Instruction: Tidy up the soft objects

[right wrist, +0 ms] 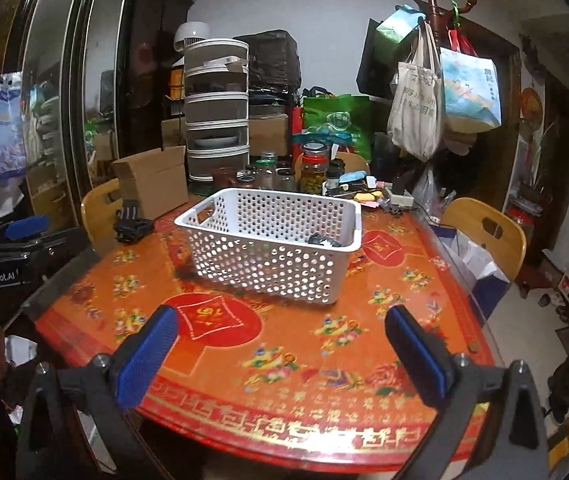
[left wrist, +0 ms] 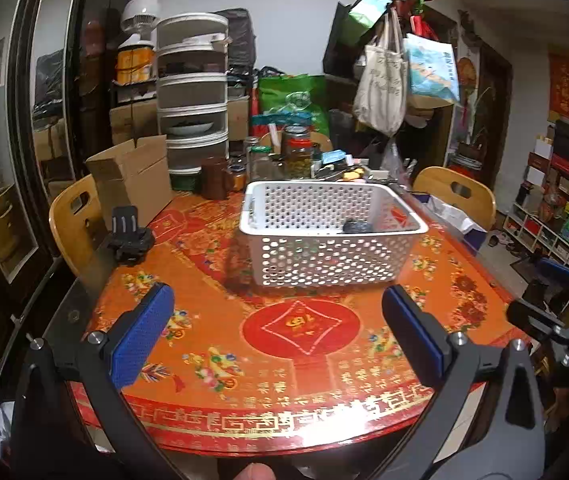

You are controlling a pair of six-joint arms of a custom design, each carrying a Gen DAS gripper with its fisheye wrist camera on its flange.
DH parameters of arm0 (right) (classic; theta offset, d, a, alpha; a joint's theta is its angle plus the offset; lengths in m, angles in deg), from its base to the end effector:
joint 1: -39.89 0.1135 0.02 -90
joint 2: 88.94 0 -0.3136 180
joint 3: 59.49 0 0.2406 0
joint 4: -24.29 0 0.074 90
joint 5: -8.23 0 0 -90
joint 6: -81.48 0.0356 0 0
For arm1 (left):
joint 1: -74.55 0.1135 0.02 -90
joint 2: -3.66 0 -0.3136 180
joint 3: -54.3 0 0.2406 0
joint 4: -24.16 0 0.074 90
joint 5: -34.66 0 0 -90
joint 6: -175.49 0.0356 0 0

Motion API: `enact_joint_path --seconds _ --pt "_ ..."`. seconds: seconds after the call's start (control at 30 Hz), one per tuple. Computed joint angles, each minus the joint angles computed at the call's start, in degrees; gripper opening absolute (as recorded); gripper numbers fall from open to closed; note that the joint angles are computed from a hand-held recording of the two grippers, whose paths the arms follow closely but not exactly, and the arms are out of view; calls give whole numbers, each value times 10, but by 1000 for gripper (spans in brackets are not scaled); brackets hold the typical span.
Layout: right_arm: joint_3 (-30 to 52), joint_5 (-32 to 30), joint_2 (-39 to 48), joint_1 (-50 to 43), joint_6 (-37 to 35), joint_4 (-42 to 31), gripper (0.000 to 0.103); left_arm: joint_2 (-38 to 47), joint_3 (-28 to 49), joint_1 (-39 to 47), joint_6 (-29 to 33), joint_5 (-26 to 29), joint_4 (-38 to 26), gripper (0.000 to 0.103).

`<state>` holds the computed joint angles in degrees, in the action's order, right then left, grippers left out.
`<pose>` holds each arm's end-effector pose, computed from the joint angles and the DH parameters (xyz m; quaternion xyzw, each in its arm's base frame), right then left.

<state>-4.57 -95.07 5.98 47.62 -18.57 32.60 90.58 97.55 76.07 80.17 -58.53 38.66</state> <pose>0.3196 0.0516 0.2142 -0.1898 0.8483 0.0913 0.4858 0.2727 0.0092 0.2071 -0.0655 0.8597 0.0072 0.5066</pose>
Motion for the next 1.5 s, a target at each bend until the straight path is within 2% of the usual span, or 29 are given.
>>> enact_joint_path --seconds 0.2,0.43,1.5 --pt "20 1 22 -10 14 -1 103 16 7 -42 -12 -44 -2 103" --pt "37 3 39 -11 16 -8 103 63 46 -24 -8 -30 -8 103" --pt "43 -8 52 -12 21 -14 103 85 50 -15 1 -16 1 103"
